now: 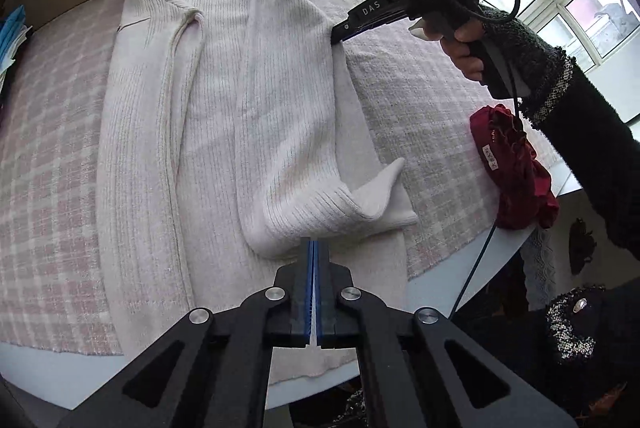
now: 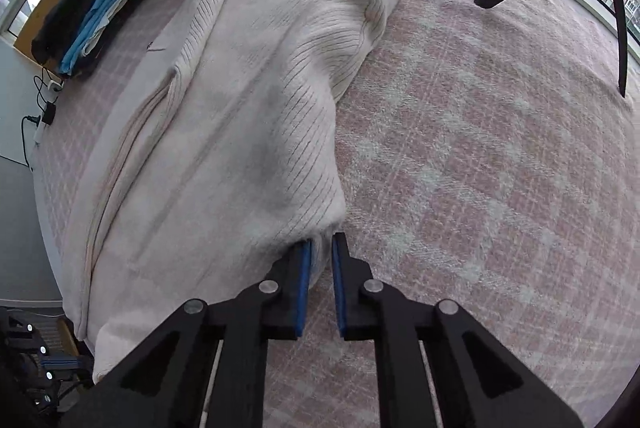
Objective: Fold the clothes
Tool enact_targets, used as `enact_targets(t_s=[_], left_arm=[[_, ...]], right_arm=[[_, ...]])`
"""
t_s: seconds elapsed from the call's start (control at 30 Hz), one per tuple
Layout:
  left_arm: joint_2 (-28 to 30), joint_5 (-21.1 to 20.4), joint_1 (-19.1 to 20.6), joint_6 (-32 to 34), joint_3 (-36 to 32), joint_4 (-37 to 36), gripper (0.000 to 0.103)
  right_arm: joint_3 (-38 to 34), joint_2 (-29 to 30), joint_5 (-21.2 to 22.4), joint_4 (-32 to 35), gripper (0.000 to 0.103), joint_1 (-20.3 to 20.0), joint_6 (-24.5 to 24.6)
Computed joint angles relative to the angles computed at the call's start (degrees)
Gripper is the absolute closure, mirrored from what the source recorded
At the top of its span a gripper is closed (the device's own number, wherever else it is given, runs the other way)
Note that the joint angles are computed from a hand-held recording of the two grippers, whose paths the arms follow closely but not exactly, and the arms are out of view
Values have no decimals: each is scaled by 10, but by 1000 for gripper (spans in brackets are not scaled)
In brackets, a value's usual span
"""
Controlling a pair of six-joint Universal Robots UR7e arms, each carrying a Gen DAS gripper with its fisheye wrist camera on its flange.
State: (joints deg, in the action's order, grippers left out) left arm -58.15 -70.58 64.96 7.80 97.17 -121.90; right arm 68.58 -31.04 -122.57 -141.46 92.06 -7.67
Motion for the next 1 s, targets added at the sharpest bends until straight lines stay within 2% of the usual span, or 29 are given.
enact_targets(t_s=[0.07, 0.17, 0.3, 0.37, 0.43, 0.47, 0.5, 0.53, 0.63, 0.83, 0.93, 1.0], left_arm=[[8, -28, 6, -30, -3, 24, 85], [20, -50, -5, -29, 23, 7, 83], [51, -4, -44, 17, 56, -70, 64], [71, 14, -53, 38, 54, -90, 62], [89, 35, -55, 52, 48, -98, 64], [94, 43, -54, 55, 47, -103, 73], [94, 41, -51, 54, 44, -101, 86], [91, 33, -47, 50, 37, -91, 94], [71, 3, -37, 41, 23, -68, 95], [-17, -43, -39, 58, 53, -38, 96], [-47, -27, -47, 72, 77, -21, 96], [-58, -17, -47, 73, 88, 0, 96]], right_arm=[[2, -2, -4, 3, 92, 2, -4], [3, -3, -9, 7, 92, 4, -1], [3, -4, -5, 18, 92, 2, 9], [4, -4, -1, 25, 91, 1, 14], [-13, 5, -2, 37, 91, -1, 14], [-14, 5, -2, 37, 91, -1, 16], [-14, 4, 0, 37, 91, -2, 17], [-13, 2, 1, 35, 91, -2, 15], [-12, -3, 2, 26, 91, -3, 12], [-25, 0, 4, 20, 91, -2, -23], [-38, 16, -13, 21, 91, 1, -40], [-42, 16, -9, 28, 93, -3, -23]])
